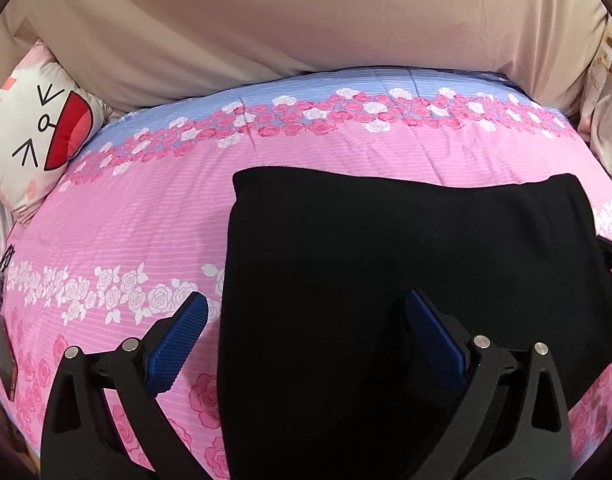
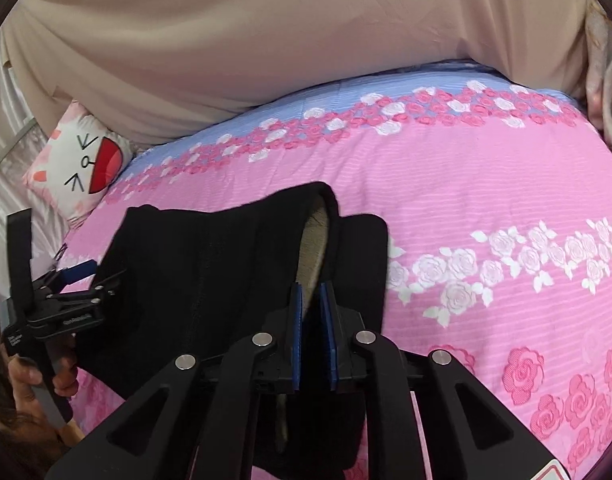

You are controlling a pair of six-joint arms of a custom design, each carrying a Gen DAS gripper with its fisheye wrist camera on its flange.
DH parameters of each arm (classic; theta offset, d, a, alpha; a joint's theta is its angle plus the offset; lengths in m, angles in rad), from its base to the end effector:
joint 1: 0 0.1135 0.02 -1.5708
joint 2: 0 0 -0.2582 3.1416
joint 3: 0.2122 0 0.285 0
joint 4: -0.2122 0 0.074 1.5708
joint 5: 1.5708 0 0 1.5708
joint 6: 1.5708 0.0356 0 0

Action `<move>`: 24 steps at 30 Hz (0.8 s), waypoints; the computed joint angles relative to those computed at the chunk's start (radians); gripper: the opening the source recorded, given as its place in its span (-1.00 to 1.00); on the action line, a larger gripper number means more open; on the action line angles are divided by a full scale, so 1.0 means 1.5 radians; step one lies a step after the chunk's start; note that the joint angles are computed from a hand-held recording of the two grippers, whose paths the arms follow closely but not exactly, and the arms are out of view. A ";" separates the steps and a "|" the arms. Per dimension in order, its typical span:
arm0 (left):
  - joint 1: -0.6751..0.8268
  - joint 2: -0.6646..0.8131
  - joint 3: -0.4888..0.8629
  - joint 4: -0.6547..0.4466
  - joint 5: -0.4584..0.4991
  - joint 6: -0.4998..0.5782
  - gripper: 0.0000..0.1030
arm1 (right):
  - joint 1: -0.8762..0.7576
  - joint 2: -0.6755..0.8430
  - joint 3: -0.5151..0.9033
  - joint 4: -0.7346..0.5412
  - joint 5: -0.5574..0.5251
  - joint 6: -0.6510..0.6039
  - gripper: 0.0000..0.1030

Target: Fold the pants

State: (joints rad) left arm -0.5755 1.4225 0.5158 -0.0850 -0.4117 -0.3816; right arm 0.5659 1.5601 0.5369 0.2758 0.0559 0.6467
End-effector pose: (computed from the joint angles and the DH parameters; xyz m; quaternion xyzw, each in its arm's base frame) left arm 0.2252 -0.1291 0.0972 0.0327 0.9394 0.0452 0.3383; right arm 0.2491 0.1559 0.0906 0.0482 0.9149 0.2069 0.3433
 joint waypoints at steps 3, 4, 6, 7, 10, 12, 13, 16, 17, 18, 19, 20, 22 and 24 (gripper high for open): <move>-0.006 0.011 0.005 -0.002 -0.009 -0.001 0.88 | -0.007 -0.001 -0.002 0.027 -0.035 -0.012 -0.71; -0.007 0.013 0.006 -0.002 -0.011 -0.002 0.88 | -0.009 0.006 0.001 0.033 -0.045 -0.020 -0.46; -0.009 0.014 0.006 -0.003 -0.013 -0.005 0.88 | -0.018 0.041 0.013 0.050 -0.091 -0.034 0.32; -0.010 0.012 0.005 -0.005 -0.011 -0.008 0.88 | -0.011 0.058 0.022 0.047 -0.084 -0.038 0.37; -0.014 0.000 -0.003 -0.009 -0.006 -0.012 0.88 | 0.016 0.080 0.048 0.015 -0.046 -0.069 0.37; -0.018 -0.002 -0.006 -0.011 -0.008 -0.015 0.88 | 0.019 0.089 0.062 0.005 -0.046 -0.074 0.28; -0.020 -0.001 -0.006 -0.011 -0.010 -0.015 0.88 | 0.009 0.098 0.067 0.013 -0.071 -0.073 -0.21; -0.021 0.001 -0.006 -0.009 -0.010 -0.018 0.88 | -0.012 0.114 0.082 0.000 -0.090 -0.055 -0.75; -0.019 -0.002 -0.006 -0.013 -0.004 -0.021 0.88 | -0.016 0.093 0.065 0.011 -0.098 -0.042 -0.82; -0.016 -0.005 -0.007 -0.014 0.002 -0.023 0.88 | -0.020 0.057 0.035 0.034 -0.109 -0.030 -0.84; -0.013 -0.013 -0.009 -0.020 0.009 -0.026 0.88 | -0.025 0.023 0.009 0.047 -0.113 -0.024 -0.86; -0.011 -0.024 -0.014 -0.025 0.014 -0.031 0.88 | -0.024 -0.015 -0.019 0.052 -0.102 -0.015 -0.87; -0.011 -0.037 -0.027 -0.018 0.019 -0.032 0.91 | -0.033 -0.002 -0.035 0.061 -0.102 -0.016 -0.88; -0.015 -0.025 -0.030 -0.006 0.014 -0.034 0.91 | -0.058 0.092 -0.024 0.106 -0.147 0.001 -0.88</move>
